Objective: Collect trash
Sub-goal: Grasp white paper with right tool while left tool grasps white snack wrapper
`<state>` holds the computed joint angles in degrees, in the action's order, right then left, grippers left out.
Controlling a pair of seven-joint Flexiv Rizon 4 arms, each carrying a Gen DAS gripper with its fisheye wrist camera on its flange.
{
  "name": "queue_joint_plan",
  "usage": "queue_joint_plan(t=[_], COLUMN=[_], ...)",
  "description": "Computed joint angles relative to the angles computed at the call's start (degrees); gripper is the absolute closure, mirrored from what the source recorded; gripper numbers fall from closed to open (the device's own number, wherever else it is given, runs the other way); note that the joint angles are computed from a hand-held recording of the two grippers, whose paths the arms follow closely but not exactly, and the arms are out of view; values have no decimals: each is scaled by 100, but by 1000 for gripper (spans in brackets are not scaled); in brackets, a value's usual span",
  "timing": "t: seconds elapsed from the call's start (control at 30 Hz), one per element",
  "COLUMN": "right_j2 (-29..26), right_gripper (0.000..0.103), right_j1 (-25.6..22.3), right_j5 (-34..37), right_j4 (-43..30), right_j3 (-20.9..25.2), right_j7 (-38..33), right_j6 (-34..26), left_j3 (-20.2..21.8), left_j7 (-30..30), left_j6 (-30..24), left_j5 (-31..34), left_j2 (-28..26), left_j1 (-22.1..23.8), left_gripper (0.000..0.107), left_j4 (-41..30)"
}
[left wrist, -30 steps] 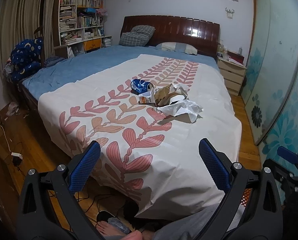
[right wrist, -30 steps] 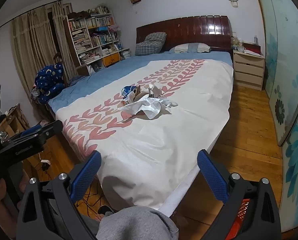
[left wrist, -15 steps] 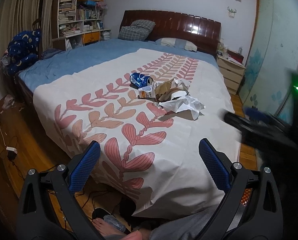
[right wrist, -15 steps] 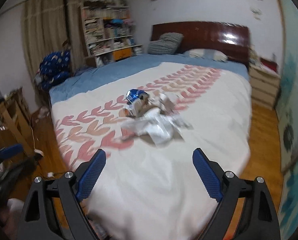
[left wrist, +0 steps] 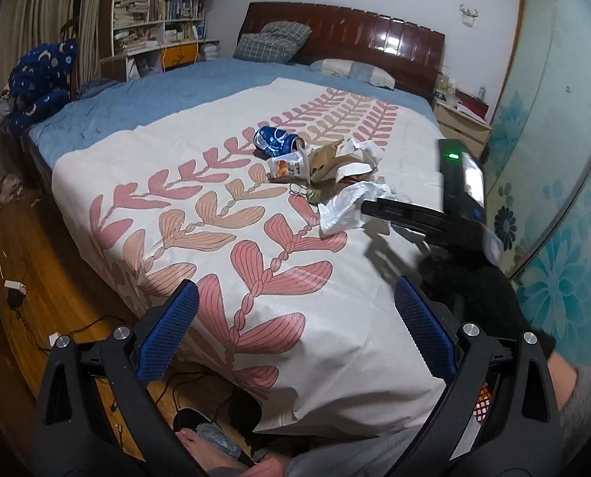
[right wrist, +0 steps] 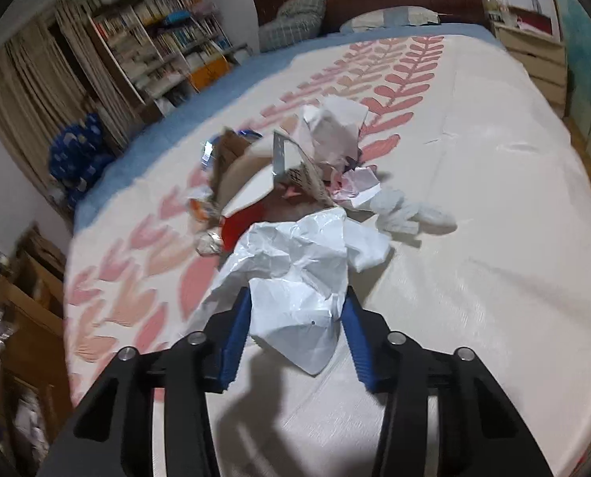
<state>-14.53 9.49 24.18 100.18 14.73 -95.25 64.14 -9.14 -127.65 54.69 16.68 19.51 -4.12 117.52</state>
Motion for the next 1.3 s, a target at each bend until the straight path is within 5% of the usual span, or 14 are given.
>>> queue_joint_plan(t=[0.2, 0.4, 0.5, 0.57, 0.8, 1.07, 1.17, 1.23, 1.3], right_j2=[615, 1595, 1885, 2023, 2207, 1963, 1952, 1961, 1972], right_gripper=[67, 67, 67, 67, 67, 66, 66, 66, 66], right_j1=[-529, -706, -681, -599, -376, -291, -278, -276, -275], right_j5=[1563, 2655, 3103, 3203, 3384, 3402, 3245, 3212, 3130], right_j4=[231, 689, 805, 887, 969, 833, 847, 843, 850], right_j3=[198, -302, -669, -843, -1296, -1261, -1177, -1172, -1158], right_j7=[-1169, -1818, -2084, -2114, -2280, -2356, -2309, -2296, -2247], right_j6=[-374, -1005, -1276, -1336, -1647, -1707, -1663, -1699, -1678], left_j3=[37, 239, 528, 659, 822, 1203, 1090, 980, 912], left_j7=[74, 78, 364, 612, 925, 914, 958, 1116, 1247], left_j6=[197, 715, 1268, 1584, 956, 121, 424, 591, 676], left_j5=[-34, -12, -595, -1085, -1966, -1943, -2247, -2491, -2696], left_j2=[-416, -1146, -1678, -2245, -3876, -4539, -4563, -4551, -4523], left_j1=[21, 108, 51, 79, 104, -170, -33, 70, 119], left_gripper=[9, 9, 9, 9, 9, 9, 10, 38, 41], left_j4=[-280, -862, -1068, -1382, -2893, -3848, -3642, -3466, -3306])
